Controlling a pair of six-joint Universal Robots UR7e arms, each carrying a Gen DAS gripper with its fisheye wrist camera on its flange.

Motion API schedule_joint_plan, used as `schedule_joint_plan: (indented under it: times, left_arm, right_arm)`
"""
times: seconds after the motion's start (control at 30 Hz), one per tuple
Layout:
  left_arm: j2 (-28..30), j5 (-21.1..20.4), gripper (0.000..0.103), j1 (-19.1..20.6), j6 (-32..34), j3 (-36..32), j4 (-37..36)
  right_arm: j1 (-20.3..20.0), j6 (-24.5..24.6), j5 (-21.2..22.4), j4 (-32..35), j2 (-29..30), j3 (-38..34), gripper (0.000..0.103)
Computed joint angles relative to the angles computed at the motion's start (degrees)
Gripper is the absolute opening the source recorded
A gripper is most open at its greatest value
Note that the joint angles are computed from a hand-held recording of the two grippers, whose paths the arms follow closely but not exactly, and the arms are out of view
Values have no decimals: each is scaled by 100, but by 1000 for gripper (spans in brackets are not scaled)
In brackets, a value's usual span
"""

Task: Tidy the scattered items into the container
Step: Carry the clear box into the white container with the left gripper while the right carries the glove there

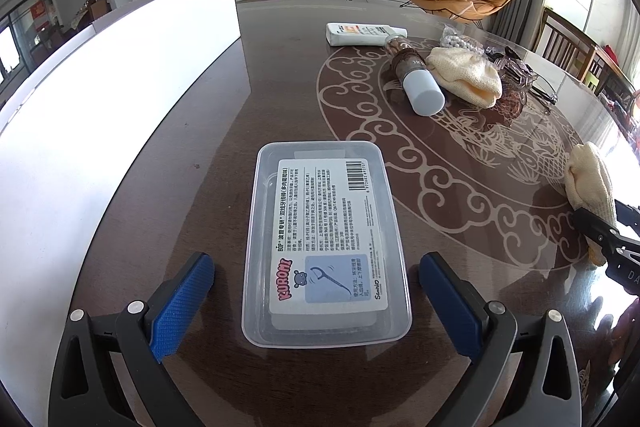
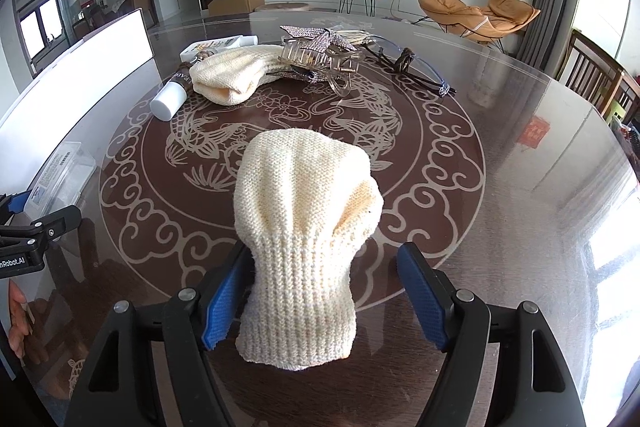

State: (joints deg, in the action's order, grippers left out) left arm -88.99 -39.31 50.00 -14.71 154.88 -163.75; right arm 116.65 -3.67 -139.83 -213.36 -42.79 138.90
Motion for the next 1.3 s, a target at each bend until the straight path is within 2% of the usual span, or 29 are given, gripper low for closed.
schedule_joint_plan:
  times: [0.03,0.07,0.1,0.13,0.23,0.37,0.5,0.63,0.77,0.87,0.93,1.0,1.07,1.13,1.23,1.27,1.3]
  left_arm:
    - [16,-12,102,9,18,-23,6]
    - [33,-2,95,-22,100,15,-152]
    - [5,21,61,-90,194,64,-303]
    - [-33,-47,62,-74,219,23,-213]
    - [-367,-314,61,-105,158,-15,107]
    - [-1141,-320,61,-517,-266,87,796]
    - [-1496,-462,61,-578,-538,86,1246]
    - [-2606,-716,61,-651,-716,-109,2222]
    - [-3660,-289,62,-681,-562,-804,3462]
    - [-3726,172,62,-276,-92,-1487,3622]
    - [-3494,513,62,133,399,-1877,3299]
    - [-3167,593,62,672,882,-2233,2725]
    - [-2794,560,62,1227,1257,-2553,2236]
    - [-2400,481,62,1722,1516,-2809,1859]
    - [-1904,184,62,2342,1572,-3133,1737]
    - [-1760,42,63,2528,1496,-3261,1834]
    - [-1623,-40,65,2682,1407,-3367,1920]
  right_arm:
    - [-2,-1,12,-10,-3,5,75]
    - [-12,-12,46,-60,-16,27,73]
    - [-57,-82,235,-236,-61,105,54]
    - [-109,-137,440,-411,-119,196,35]
    - [-285,60,942,-636,-417,509,35]
    - [-460,404,1839,-801,-880,942,35]
    - [-312,751,1911,-311,-903,869,35]
    - [308,905,1968,388,-866,384,35]
    - [921,772,2330,1494,-579,-809,35]
    - [1288,478,2675,2255,-20,-2089,35]
    - [1490,246,2881,2720,472,-3061,35]
    - [1658,7,3009,3224,1059,-4111,35]
    - [1744,-204,3122,3733,1658,-5127,36]
    - [1777,-344,3050,4330,2271,-6116,36]
    - [1713,-409,3005,5217,3064,-7345,40]
    - [1693,-370,2892,5532,3294,-7698,44]
    - [1655,-240,2833,5946,3489,-8030,55]
